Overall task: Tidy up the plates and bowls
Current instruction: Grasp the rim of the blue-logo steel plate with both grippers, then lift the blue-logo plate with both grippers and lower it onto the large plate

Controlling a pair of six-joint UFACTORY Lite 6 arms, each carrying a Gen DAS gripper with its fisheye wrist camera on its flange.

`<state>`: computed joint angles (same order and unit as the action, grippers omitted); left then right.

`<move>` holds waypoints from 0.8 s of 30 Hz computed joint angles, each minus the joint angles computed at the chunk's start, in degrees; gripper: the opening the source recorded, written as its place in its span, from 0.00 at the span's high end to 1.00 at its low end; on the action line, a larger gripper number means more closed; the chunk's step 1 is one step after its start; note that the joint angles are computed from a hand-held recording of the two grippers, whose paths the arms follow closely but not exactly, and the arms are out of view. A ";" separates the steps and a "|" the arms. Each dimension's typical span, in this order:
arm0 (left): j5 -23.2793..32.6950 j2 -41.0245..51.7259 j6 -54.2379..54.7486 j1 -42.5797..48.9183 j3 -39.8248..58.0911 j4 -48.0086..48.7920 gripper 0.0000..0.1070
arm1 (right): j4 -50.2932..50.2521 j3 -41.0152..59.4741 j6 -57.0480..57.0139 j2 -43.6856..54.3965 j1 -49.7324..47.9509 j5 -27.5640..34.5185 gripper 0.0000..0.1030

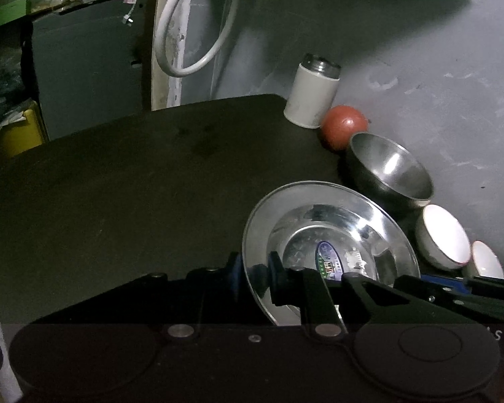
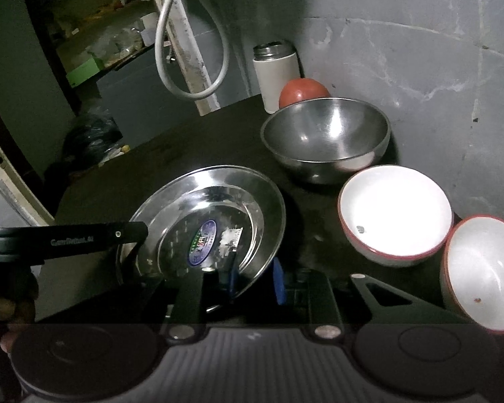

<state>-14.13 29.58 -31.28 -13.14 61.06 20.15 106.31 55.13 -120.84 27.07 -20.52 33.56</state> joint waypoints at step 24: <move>2.30 -41.74 40.79 -11.30 -34.28 -52.37 0.82 | -23.47 -20.34 3.04 -27.01 -17.59 16.60 0.76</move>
